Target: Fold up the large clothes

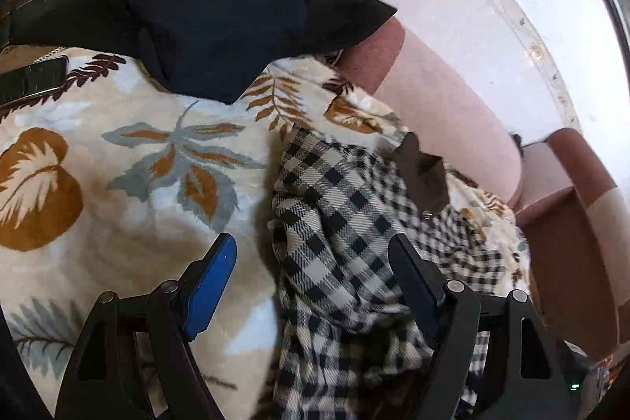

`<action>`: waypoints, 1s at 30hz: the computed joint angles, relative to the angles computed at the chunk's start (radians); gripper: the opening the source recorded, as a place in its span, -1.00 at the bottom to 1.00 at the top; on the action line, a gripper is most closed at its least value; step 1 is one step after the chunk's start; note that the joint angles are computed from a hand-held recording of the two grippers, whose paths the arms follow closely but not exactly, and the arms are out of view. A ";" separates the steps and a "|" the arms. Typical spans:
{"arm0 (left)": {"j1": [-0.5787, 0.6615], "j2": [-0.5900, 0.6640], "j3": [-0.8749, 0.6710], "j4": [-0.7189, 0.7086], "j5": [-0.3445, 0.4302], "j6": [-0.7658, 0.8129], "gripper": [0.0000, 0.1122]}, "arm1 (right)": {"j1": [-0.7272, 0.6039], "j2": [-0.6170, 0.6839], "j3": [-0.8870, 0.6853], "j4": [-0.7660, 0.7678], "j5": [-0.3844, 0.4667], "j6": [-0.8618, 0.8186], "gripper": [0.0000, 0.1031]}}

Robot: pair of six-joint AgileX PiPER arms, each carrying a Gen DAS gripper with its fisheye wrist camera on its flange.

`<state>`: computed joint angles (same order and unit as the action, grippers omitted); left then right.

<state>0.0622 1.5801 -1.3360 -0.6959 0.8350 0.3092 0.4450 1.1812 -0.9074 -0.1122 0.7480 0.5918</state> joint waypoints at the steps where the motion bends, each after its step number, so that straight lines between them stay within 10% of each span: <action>1: -0.018 0.018 -0.006 0.029 -0.008 -0.025 0.33 | -0.047 0.002 0.007 0.100 -0.016 -0.088 0.07; 3: -0.057 0.074 -0.033 0.085 -0.013 -0.080 -0.02 | -0.126 0.015 0.009 0.300 -0.012 -0.255 -0.78; 5: -0.073 0.127 -0.071 0.110 0.015 -0.114 -0.42 | -0.188 0.038 -0.042 0.396 0.071 -0.389 -0.83; 13: -0.091 0.205 -0.095 0.017 0.055 -0.134 -0.45 | -0.333 0.154 -0.445 0.077 0.379 -0.486 -0.86; 19: -0.149 0.218 -0.111 0.111 0.052 -0.232 -0.44 | -0.368 0.338 -0.593 -0.211 0.454 -0.386 -0.41; 24: -0.100 0.228 -0.079 0.001 0.072 -0.215 -0.45 | -0.311 0.364 -0.696 -0.079 0.351 -0.382 -0.02; 30: -0.082 0.209 -0.045 -0.040 0.075 -0.200 -0.45 | -0.184 0.734 -1.104 0.144 0.424 -0.499 0.18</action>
<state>-0.0195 1.7895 -1.3806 -0.7358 0.9102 0.1092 0.2607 1.9150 -2.0110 0.0316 1.1723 0.0925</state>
